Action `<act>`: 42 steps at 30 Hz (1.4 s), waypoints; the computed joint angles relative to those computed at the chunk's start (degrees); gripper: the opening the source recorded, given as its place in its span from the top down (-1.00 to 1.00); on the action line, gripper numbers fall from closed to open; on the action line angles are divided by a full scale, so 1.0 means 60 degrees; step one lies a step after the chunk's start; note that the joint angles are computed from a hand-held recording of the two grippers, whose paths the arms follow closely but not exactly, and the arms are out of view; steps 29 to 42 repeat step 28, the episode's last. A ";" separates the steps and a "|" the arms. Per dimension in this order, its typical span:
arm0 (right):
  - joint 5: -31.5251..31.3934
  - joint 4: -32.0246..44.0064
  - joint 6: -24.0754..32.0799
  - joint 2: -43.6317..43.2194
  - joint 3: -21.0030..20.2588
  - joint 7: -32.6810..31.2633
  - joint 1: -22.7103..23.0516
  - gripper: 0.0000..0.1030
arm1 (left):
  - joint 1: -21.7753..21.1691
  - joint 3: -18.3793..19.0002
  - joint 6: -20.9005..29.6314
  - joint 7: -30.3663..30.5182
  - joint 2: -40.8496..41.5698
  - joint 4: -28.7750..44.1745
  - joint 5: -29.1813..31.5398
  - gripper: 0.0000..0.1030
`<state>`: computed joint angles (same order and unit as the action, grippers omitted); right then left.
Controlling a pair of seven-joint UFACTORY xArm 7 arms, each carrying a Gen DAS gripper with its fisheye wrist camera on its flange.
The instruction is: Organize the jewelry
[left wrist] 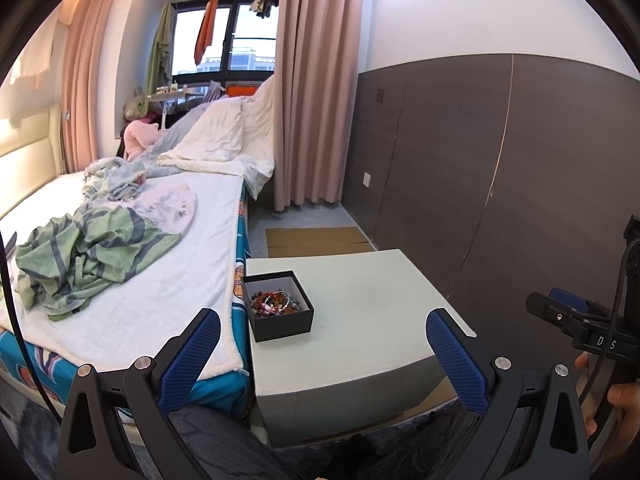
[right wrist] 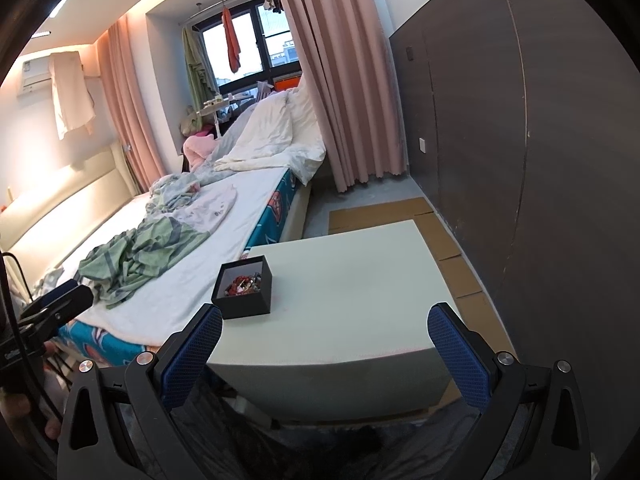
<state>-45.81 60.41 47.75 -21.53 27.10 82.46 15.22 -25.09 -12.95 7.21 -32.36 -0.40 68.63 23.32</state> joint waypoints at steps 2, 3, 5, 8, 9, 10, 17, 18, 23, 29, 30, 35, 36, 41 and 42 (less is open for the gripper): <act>0.0021 -0.0008 -0.0012 -0.0014 -0.0012 0.0001 0.0011 -1.00 | 0.0016 0.0009 -0.0001 -0.0177 -0.0005 0.0035 0.0165 -0.99; 0.0048 -0.0020 -0.0019 -0.0030 -0.0032 -0.0035 0.0025 -1.00 | 0.0016 0.0006 -0.0018 -0.0232 0.0007 0.0056 0.0211 -0.99; 0.0044 -0.0012 -0.0001 -0.0025 -0.0017 -0.0073 0.0021 -1.00 | 0.0028 0.0014 -0.0029 -0.0317 -0.0006 0.0069 0.0332 -0.99; 0.0019 0.0007 0.0036 0.0000 0.0010 -0.0037 0.0019 -1.00 | 0.0044 0.0008 -0.0073 -0.0423 -0.0046 0.0025 0.0448 -0.99; 0.0022 0.0014 0.0019 0.0013 0.0004 -0.0036 0.0025 -1.00 | 0.0056 0.0004 -0.0077 -0.0478 -0.0067 0.0007 0.0500 -0.99; 0.0039 -0.0016 -0.0028 -0.0011 -0.0024 -0.0043 0.0041 -1.00 | 0.0084 -0.0003 -0.0080 -0.0667 -0.0089 -0.0009 0.0685 -0.99; 0.0096 0.0025 -0.0038 0.0039 -0.0073 -0.0269 0.0085 -1.00 | 0.0267 -0.0066 0.0267 -0.2923 -0.0053 0.0244 0.3138 -0.99; 0.0103 0.0021 -0.0056 0.0040 -0.0078 -0.0267 0.0083 -1.00 | 0.0252 -0.0047 0.0267 -0.2897 -0.0032 0.0253 0.3092 -0.99; 0.0070 0.0095 0.0058 0.0116 -0.0019 -0.0245 0.0081 -1.00 | 0.0229 0.0053 0.0082 -0.2962 0.0025 0.0206 0.3203 -0.99; -0.0080 0.0391 -0.0024 0.0599 -0.0089 -0.0318 0.0137 -1.00 | 0.0221 0.0178 0.0083 -0.2853 0.0164 0.0237 0.3074 -0.99; -0.0080 0.0391 -0.0024 0.0599 -0.0089 -0.0318 0.0137 -1.00 | 0.0221 0.0178 0.0083 -0.2853 0.0164 0.0237 0.3074 -0.99; -0.0080 0.0391 -0.0024 0.0599 -0.0089 -0.0318 0.0137 -1.00 | 0.0221 0.0178 0.0083 -0.2853 0.0164 0.0237 0.3074 -0.99; -0.0080 0.0391 -0.0024 0.0599 -0.0089 -0.0318 0.0137 -1.00 | 0.0221 0.0178 0.0083 -0.2853 0.0164 0.0237 0.3074 -0.99; -0.0080 0.0391 -0.0024 0.0599 -0.0089 -0.0318 0.0137 -1.00 | 0.0221 0.0178 0.0083 -0.2853 0.0164 0.0237 0.3074 -0.99; -0.0080 0.0391 -0.0024 0.0599 -0.0089 -0.0318 0.0137 -1.00 | 0.0221 0.0178 0.0083 -0.2853 0.0164 0.0237 0.3074 -0.99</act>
